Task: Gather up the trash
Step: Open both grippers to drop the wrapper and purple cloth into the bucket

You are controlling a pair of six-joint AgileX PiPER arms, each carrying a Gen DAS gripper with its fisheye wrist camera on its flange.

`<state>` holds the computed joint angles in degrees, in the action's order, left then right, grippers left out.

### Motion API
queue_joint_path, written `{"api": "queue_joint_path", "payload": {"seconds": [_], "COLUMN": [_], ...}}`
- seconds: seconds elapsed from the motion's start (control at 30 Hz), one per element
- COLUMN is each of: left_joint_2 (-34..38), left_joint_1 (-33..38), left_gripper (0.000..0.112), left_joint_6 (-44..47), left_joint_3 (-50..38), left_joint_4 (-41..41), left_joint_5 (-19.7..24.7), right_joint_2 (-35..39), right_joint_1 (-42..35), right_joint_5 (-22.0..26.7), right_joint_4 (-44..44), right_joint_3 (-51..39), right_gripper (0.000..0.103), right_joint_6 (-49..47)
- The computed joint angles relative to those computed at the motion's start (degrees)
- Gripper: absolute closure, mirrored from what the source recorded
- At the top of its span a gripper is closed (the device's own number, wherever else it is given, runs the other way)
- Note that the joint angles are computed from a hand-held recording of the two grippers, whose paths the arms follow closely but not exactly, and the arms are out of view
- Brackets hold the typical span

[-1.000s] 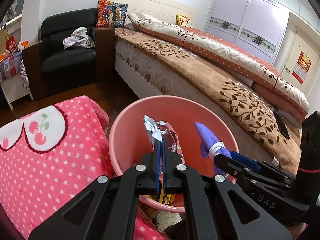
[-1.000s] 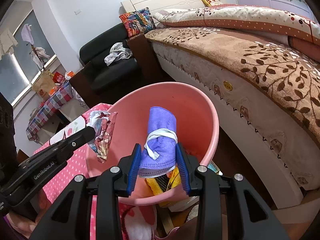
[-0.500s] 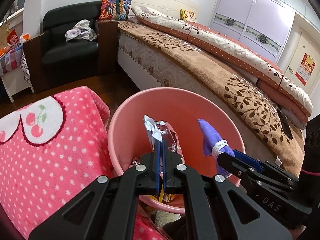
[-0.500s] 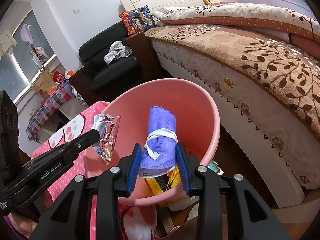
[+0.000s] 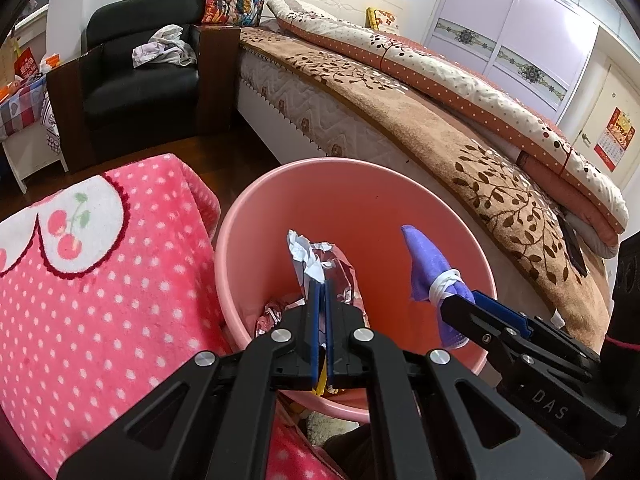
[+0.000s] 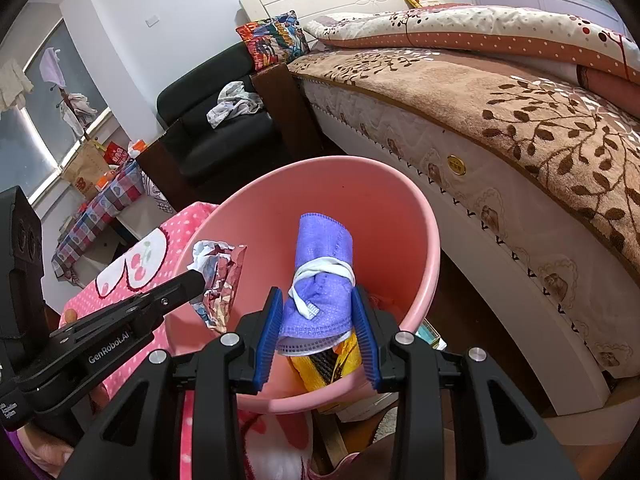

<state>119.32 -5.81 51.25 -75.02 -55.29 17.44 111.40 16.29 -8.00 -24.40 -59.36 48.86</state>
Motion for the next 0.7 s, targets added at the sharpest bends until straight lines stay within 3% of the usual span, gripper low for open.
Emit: {"api": "queue_joint_path", "payload": {"seconds": [0.03, 0.1, 0.13, 0.7], "left_joint_2": [0.01, -0.12, -0.27, -1.76], "left_joint_1": [0.06, 0.07, 0.1, 1.13], "left_gripper": [0.106, 0.085, 0.082, 0.08], "left_joint_6": [-0.25, 0.0, 0.66, 2.72], "left_joint_3": [-0.03, 0.2, 0.45, 1.71], "left_joint_4": [0.21, -0.35, -1.13, -3.15], "left_joint_5": [0.07, -0.32, -0.55, 0.03], "right_joint_2": [0.0, 0.24, 0.32, 0.34], "right_joint_1": [-0.01, -0.07, 0.0, -0.16], "right_joint_5": [-0.01, 0.04, 0.11, -1.17], "right_joint_4": [-0.32, -0.87, -0.6, 3.59], "right_joint_3": [-0.01, -0.25, -0.34, 0.26], "right_gripper": [0.068, 0.068, 0.068, 0.067], "right_joint_6": [0.35, 0.81, 0.57, -3.87]}}
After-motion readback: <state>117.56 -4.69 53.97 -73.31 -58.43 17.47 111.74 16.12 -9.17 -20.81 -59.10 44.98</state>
